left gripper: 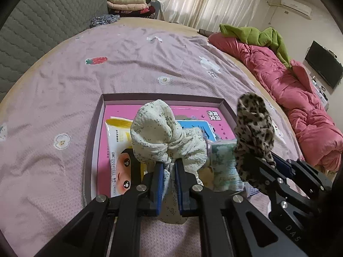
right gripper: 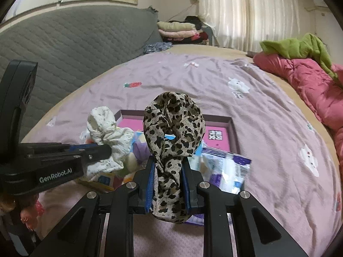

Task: Organize soft objects
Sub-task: 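Lift and carry the white scrunchie over the tray with left tool while right tool carries leopard scrunchie, then lower and release the white scrunchie in the tray with left tool while right tool releases leopard scrunchie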

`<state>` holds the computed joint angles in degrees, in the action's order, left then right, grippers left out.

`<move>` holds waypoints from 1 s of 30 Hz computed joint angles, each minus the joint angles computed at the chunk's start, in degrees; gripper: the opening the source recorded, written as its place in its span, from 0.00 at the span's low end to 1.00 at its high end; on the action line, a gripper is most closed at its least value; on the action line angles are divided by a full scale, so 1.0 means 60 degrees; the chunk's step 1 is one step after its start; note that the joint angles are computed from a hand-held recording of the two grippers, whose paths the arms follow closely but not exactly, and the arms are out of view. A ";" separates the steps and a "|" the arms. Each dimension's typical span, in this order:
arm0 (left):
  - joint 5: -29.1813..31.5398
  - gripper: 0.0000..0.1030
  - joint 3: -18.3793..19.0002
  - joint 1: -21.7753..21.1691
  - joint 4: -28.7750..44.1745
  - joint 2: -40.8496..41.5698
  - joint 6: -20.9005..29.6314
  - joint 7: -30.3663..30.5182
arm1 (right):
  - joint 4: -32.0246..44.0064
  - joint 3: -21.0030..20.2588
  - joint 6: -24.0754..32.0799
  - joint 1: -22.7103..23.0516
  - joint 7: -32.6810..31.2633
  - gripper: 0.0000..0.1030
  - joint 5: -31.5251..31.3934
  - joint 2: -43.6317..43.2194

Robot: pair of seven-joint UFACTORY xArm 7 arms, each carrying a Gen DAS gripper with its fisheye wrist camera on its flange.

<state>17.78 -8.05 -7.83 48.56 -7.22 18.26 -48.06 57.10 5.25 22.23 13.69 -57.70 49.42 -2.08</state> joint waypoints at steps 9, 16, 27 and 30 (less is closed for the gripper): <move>-0.0069 0.10 0.0104 -0.0016 0.0083 0.0221 0.0000 0.0186 | 0.0493 0.0357 -0.0282 -0.0127 0.0596 0.24 -0.0597 0.0870; 0.0059 0.11 0.0109 -0.0033 0.0126 0.0276 0.0059 0.0042 | 0.0584 0.0571 -0.0356 -0.0324 0.0542 0.30 -0.0551 0.1043; 0.0102 0.17 0.0113 -0.0058 0.0175 0.0261 0.0210 0.0024 | 0.0128 0.0472 -0.0873 -0.0209 -0.0761 0.66 0.0777 0.0377; 0.0367 0.31 0.0051 -0.0027 0.0122 0.0139 0.0257 -0.0260 | -0.0030 0.0280 -0.0908 -0.0134 -0.0862 0.67 0.1016 0.0114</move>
<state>19.99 -7.74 -7.99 49.29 -6.39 19.80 -49.62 56.92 6.93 16.78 12.89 -62.88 55.51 -1.40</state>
